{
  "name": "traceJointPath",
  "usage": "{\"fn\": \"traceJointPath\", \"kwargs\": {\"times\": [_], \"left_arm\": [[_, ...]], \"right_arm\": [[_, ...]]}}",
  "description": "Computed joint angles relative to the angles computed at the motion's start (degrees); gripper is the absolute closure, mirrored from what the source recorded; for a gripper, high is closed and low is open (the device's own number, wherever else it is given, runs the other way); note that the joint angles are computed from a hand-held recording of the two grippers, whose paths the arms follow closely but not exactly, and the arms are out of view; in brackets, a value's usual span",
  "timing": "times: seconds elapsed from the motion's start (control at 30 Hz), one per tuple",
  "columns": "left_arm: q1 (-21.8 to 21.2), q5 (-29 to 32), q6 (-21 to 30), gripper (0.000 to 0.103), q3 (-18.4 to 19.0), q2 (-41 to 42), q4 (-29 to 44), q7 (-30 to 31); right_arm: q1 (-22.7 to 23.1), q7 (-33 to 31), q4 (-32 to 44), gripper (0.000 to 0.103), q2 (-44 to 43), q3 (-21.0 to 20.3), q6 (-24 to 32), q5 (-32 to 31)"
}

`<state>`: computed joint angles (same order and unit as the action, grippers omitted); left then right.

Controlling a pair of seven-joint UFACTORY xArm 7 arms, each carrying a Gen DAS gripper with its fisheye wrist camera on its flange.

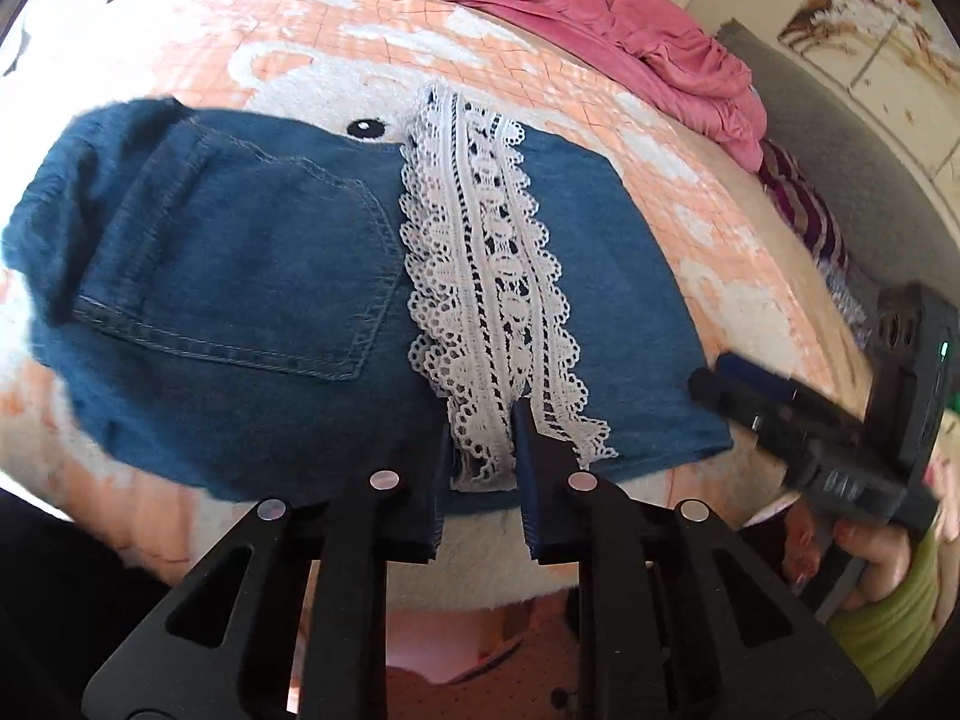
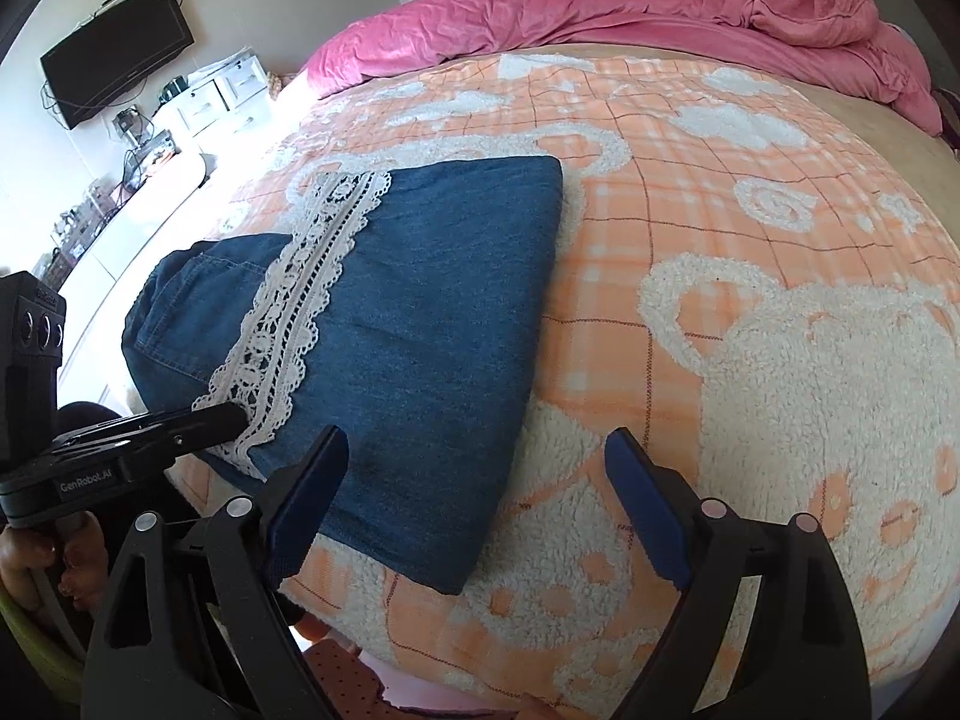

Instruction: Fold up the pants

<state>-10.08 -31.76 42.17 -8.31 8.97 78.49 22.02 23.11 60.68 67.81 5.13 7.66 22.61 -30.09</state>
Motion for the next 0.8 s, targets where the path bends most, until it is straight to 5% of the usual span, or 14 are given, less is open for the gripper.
{"fn": "traceJointPath", "kwargs": {"times": [0.27, 0.4, 0.53, 0.8], "left_arm": [[-1.46, 7.66, -2.67, 0.079, 0.47, -0.55, -1.31, -3.42], [-1.03, 7.23, -2.55, 0.077, 0.23, 0.09, -1.14, -2.77], [-0.68, 6.47, -2.61, 0.075, 0.07, 0.19, -1.24, -1.67], [-0.54, 5.92, -3.87, 0.06, 0.26, -1.96, -2.61, -0.83]], "right_arm": [[0.77, -0.85, 2.09, 0.036, 0.78, 0.12, -0.54, -5.78], [1.33, -7.28, 4.22, 0.063, 2.7, 0.69, 4.16, -2.03], [2.93, -9.84, 6.08, 0.063, 4.52, 0.12, 9.34, -2.21], [3.18, -6.78, 4.34, 0.062, 2.79, -0.98, 5.93, -3.1]]}}
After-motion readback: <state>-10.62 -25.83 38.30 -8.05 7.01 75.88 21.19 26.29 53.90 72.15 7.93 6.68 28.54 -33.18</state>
